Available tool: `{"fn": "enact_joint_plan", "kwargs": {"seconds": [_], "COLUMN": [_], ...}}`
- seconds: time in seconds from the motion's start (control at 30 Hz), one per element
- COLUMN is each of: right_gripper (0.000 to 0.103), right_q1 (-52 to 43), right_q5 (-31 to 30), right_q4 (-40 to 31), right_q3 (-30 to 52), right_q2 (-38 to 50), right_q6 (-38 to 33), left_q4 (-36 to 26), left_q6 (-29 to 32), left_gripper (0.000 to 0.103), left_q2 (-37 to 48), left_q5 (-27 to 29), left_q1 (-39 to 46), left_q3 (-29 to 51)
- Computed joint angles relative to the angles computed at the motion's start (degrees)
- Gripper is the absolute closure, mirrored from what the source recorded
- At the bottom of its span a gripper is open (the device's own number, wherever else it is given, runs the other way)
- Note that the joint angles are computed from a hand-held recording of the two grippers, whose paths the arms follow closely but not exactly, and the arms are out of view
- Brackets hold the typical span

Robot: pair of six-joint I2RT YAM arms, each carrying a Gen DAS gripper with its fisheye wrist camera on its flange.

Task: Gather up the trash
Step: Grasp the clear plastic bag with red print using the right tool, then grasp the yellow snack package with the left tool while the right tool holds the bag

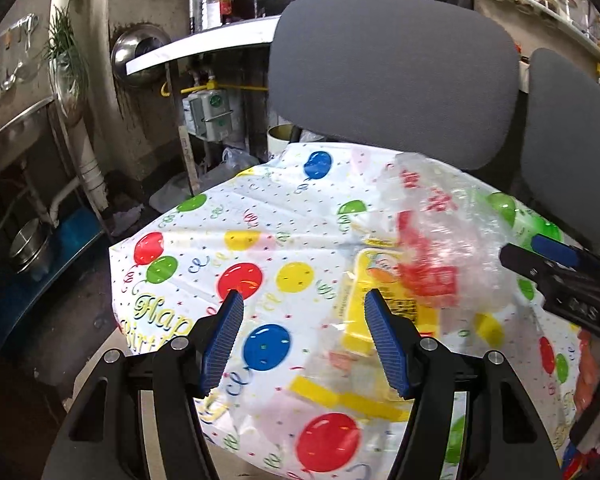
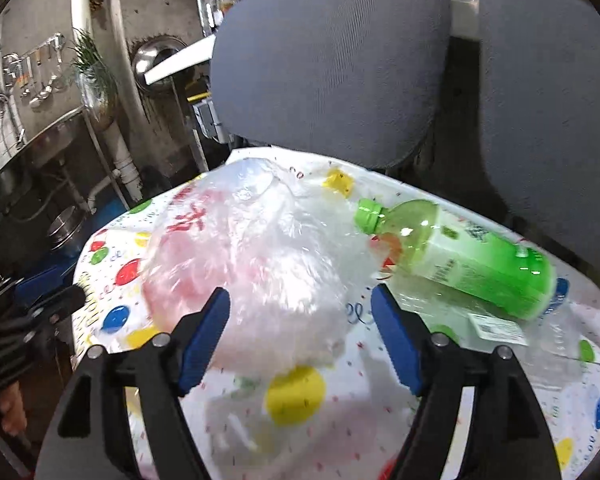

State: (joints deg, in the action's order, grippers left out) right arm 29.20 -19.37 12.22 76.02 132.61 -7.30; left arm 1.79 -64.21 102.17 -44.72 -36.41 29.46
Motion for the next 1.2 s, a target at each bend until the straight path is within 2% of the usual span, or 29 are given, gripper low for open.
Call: {"fn": "enact_joint_plan", "kwargs": {"seconds": [0.17,0.2,0.23,0.27,0.33,0.37,0.43,0.6,0.77,0.8,0.87,0.93,0.97,1.1,1.2], "right_gripper": [0.027,0.031,0.05,0.054,0.073,0.075,0.082,0.083,0.083,0.083,0.083,0.083,0.083,0.083,0.083], "right_q1": [1.21,1.5,1.8,1.94,2.01,1.91,1.62,-0.12,-3.14,-4.01,-5.25,-6.48,-7.53,-10.0,-12.04], "right_q5": [-1.0,-1.25,-1.64,-1.99,-2.39,-2.54,-2.5,-0.64,-0.45,-0.89,-1.3,-1.87,-2.49,-3.64,-4.77], "right_q4": [-8.29,-9.57,-10.27,-10.61,-8.77,-7.77,-4.19,5.63,9.5,9.87,10.54,10.91,11.05,12.22,12.53], "right_q3": [11.02,12.32,12.79,12.76,9.76,8.36,4.2,-5.5,-11.04,-11.88,-13.17,-14.31,-15.1,-18.0,-20.17], "right_q2": [6.84,7.56,7.72,7.56,5.47,4.48,1.4,-5.75,-10.03,-10.64,-11.48,-12.26,-12.83,-14.93,-16.92], "right_q6": [1.83,1.85,1.7,1.6,0.88,0.31,-0.3,0.08,-1.16,-1.12,-0.78,-0.48,-0.32,0.37,0.33], "left_q4": [5.38,6.27,6.94,7.22,8.04,9.19,10.24,13.4,18.68,20.37,21.91,18.56,19.87,17.44,17.35], "left_q6": [0.28,0.74,1.2,1.58,2.46,3.26,4.12,8.04,9.4,9.73,9.69,9.78,10.75,6.55,2.9], "left_gripper": [0.039,0.039,0.039,0.039,0.039,0.038,0.024,0.019,0.019,0.021,0.047,0.09,0.103,0.103,0.103], "left_q2": [0.33,0.66,1.3,1.83,2.75,3.04,3.85,9.59,17.21,17.85,18.56,19.02,19.13,17.26,9.67], "left_q5": [2.13,2.65,3.03,3.23,4.19,5.42,6.44,9.83,14.18,14.54,14.79,14.19,15.31,10.02,4.79], "left_q1": [2.29,2.36,2.21,2.0,1.42,1.14,0.16,-0.12,1.96,2.07,1.91,1.64,1.45,-3.08,-6.63], "left_q3": [-3.64,-3.71,-3.48,-3.15,-2.43,-2.31,-1.61,2.41,5.39,5.11,5.07,6.56,6.02,5.06,0.36]}}
